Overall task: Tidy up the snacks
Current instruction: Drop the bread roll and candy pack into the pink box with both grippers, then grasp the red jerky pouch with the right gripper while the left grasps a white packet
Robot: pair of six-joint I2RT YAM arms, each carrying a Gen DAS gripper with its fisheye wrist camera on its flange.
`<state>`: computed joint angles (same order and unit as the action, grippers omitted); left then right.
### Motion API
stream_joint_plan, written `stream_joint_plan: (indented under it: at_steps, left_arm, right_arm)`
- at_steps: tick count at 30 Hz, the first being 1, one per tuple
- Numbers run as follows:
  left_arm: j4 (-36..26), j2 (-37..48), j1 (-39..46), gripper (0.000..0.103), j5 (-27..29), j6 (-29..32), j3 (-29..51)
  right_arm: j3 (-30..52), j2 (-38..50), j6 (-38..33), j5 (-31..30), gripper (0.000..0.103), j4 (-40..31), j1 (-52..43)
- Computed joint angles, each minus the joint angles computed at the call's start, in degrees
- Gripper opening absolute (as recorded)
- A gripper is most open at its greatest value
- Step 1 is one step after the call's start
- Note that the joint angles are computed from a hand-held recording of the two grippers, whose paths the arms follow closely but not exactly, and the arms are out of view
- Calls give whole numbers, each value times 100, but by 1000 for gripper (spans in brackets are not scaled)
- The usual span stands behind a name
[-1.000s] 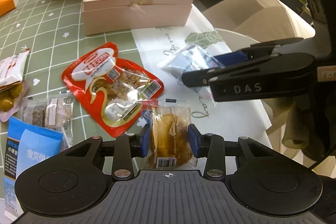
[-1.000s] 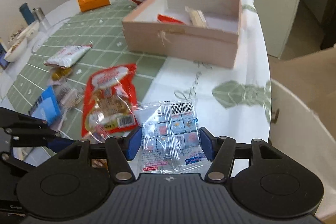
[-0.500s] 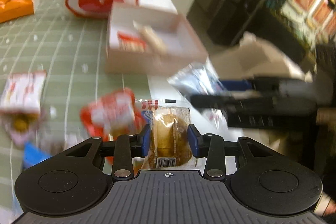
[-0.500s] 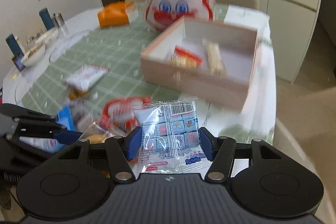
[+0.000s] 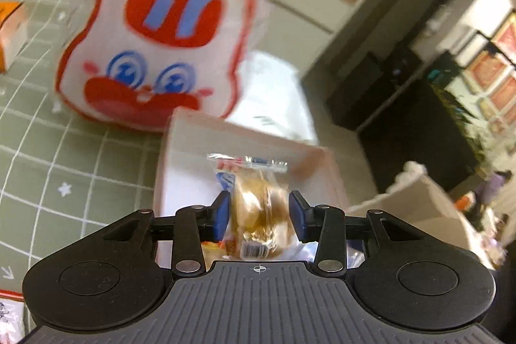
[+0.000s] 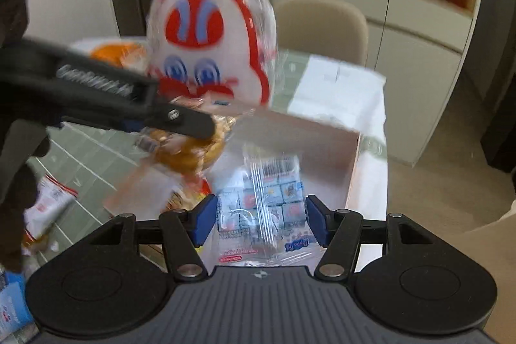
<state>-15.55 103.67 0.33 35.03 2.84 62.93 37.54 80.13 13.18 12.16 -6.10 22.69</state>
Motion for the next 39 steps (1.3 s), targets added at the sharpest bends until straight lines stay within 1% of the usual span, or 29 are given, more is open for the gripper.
stream_joint_plan:
  at_steps: [2,3,5,7,9,11,13,16,19,21,22,25,28,29,30,33,37,39]
  left_arm:
    - [263,-17,22,44,-125,48,-174]
    - [268,20,78,44,-77,139,-167]
    - [230,-127,242,44,54,329,-334]
    - [97,-411,459,43,130,541,-566]
    - [-51,-792,727,44,137,852,-885]
    - [-252,-1162,1090,44,192,1262,-1217]
    - [-580,-1496,1558,44,286,1742,-1506]
    - [-1115,-1848,2299,44,474,2575,-1804]
    - [-1773,-2060,3136,44,583,3648,-1992]
    - [-2147,-2134,3729,44,596,4400,-2070]
    - [-2302,-2142,4055,44,579,4784,-2097]
    - [-2729,-2011,4981,44,557,5645,-2030]
    - [-3108,-1677,5716,44,499,6304,-1808]
    - [-3198,-1584,5903,44,447,6525,-1766]
    - [-3203,-1528,5991,44,388,6626,-1753]
    - [-3164,-1350,6199,44,192,6806,-1778]
    - [-3175,-1537,6333,44,214,7119,-2068]
    - [-3348,-1613,6284,44,217,7254,-2167]
  right_arm:
    - [-190,-185,51,109,62,87,93]
    - [-342,-373,105,216,66,108,211]
    - [-598,-649,188,433,71,155,440]
    - [-832,-998,408,714,72,-29,877]
    - [-1024,-1246,677,867,74,-163,1282]
    - [-1167,-1419,1154,1061,75,-357,1820]
    - [-1252,-1398,1607,1097,77,-419,2246]
    - [-1211,-927,2172,965,77,-274,2768]
    - [-1057,-305,2646,830,77,-30,3188]
    - [-906,123,2814,718,77,156,3326]
    - [-848,288,2912,739,77,212,3406]
    - [-676,731,3221,957,77,309,3614]
    - [-622,860,3512,1072,71,238,3755]
    - [-612,850,3574,1138,67,170,3824]
    - [-584,830,3662,1227,64,23,3927]
    - [-616,737,3871,1453,60,-275,4256]
    - [-664,648,4214,1750,60,-674,4679]
    - [-681,615,4348,1852,60,-847,4782]
